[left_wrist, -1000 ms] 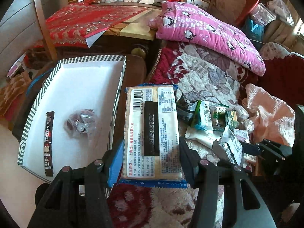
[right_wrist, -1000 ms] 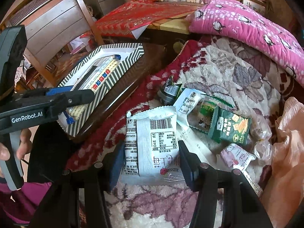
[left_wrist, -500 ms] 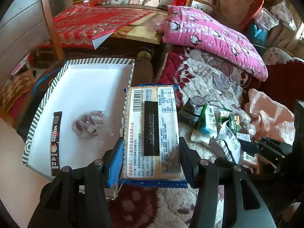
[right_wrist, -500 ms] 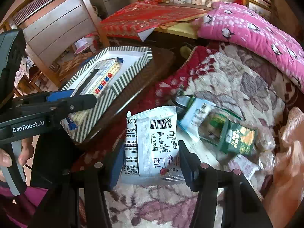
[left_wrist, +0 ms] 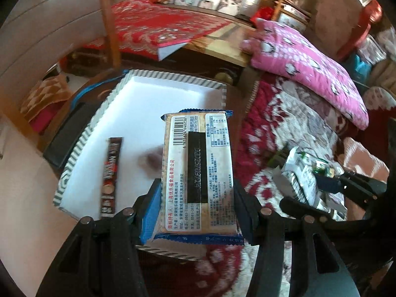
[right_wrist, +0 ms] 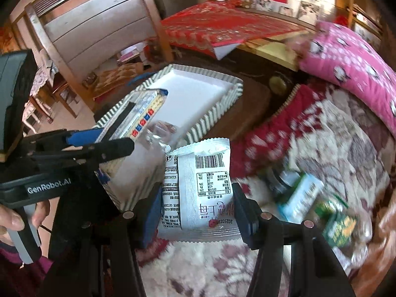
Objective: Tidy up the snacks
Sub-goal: 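Carry the biscuit pack and wrapped cake over the white tray with both grippers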
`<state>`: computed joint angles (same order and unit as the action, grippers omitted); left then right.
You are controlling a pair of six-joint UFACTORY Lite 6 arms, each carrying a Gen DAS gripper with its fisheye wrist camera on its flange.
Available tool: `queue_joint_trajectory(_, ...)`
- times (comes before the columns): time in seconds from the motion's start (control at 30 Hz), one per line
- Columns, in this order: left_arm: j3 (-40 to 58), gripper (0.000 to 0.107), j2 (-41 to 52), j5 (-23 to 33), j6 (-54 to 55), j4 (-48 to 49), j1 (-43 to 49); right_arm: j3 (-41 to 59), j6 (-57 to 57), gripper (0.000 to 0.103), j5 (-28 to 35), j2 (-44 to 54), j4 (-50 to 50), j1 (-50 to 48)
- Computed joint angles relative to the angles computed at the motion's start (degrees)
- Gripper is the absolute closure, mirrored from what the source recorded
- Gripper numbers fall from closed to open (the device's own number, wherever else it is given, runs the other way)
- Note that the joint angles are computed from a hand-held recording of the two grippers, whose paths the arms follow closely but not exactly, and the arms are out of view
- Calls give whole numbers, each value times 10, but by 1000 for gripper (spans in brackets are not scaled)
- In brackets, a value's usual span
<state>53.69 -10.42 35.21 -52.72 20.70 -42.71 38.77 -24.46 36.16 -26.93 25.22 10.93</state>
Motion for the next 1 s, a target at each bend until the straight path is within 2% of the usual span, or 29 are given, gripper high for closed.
queue_joint_trajectory(0.37,-84,53,-54,-31,100,-68,137,164,46,45,-54,216,-29,113)
queue_joint_trajectory(0.77,-107,53,-28,-71,181,-123,217,338,55,45,-59,433,-28,136)
queue_joint_trajectory(1.0,-111,53,-8,-87,178,-120,222,434,71,45,-46,538,-28,130)
